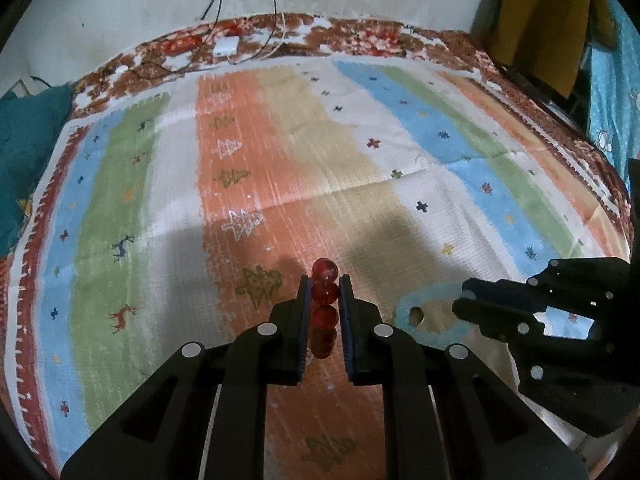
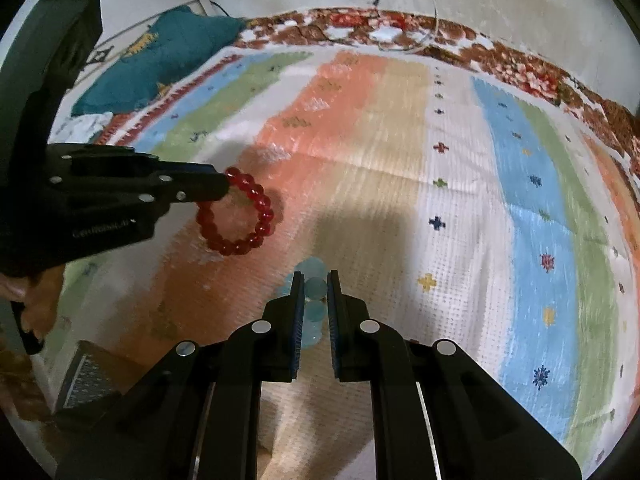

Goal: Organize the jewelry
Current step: 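Grasp the red bead bracelet with left gripper while right gripper grasps light blue bracelet, then lift both held bracelets and carry them over the tin box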

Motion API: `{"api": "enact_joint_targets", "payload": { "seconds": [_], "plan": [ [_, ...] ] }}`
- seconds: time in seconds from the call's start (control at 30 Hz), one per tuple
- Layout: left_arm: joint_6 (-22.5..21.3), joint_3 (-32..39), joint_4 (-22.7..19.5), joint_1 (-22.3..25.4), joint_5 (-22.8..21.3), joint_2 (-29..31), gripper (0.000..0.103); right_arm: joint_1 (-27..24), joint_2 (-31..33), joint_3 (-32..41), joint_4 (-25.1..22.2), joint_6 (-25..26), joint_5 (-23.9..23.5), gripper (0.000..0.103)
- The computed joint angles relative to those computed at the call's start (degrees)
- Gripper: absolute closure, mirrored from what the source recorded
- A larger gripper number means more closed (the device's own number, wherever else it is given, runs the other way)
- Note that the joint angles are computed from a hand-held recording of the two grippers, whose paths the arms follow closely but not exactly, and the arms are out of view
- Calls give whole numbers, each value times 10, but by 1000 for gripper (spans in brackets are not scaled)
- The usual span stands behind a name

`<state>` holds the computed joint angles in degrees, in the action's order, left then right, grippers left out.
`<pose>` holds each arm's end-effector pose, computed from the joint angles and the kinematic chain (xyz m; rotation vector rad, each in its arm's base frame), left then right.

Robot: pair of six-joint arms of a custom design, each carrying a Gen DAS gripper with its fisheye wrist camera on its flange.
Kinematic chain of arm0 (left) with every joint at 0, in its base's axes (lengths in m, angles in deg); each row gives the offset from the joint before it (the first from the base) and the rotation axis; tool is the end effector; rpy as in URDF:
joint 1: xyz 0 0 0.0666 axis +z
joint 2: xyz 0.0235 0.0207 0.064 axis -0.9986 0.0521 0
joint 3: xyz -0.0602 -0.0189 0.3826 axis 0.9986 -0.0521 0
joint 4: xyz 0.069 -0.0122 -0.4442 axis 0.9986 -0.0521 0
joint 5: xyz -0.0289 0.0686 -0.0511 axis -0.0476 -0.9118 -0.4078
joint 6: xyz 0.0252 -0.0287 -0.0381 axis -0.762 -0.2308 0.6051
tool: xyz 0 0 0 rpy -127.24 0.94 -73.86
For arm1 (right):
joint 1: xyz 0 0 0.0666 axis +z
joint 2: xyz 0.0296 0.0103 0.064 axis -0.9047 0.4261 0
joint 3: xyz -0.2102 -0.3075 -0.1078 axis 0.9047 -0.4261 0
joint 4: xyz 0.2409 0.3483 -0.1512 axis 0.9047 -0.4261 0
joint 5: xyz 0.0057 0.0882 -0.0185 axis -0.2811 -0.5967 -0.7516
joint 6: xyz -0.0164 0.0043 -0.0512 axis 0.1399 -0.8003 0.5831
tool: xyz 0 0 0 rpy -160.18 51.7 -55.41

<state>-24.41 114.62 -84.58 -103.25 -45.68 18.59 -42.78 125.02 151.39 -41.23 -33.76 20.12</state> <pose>0.6035 -0.1779 0.4491 0.2630 2.5196 -0.2122 0.5981 0.2465 0.4529 -0.6184 2.4885 0.2968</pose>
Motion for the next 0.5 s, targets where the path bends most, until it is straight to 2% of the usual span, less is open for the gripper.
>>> {"api": "enact_joint_targets", "payload": {
  "seconds": [0.1,0.3,0.5],
  "plan": [
    [7,-4,2,-1,2,-9,90,0,-13,-11,20,-3,-29,91],
    [9,-20,6,-7,-4,-29,90,8,-33,-30,43,-5,-11,91],
    [3,-34,12,-16,-31,-51,90,15,-53,-51,57,-6,-2,91]
  ]
}}
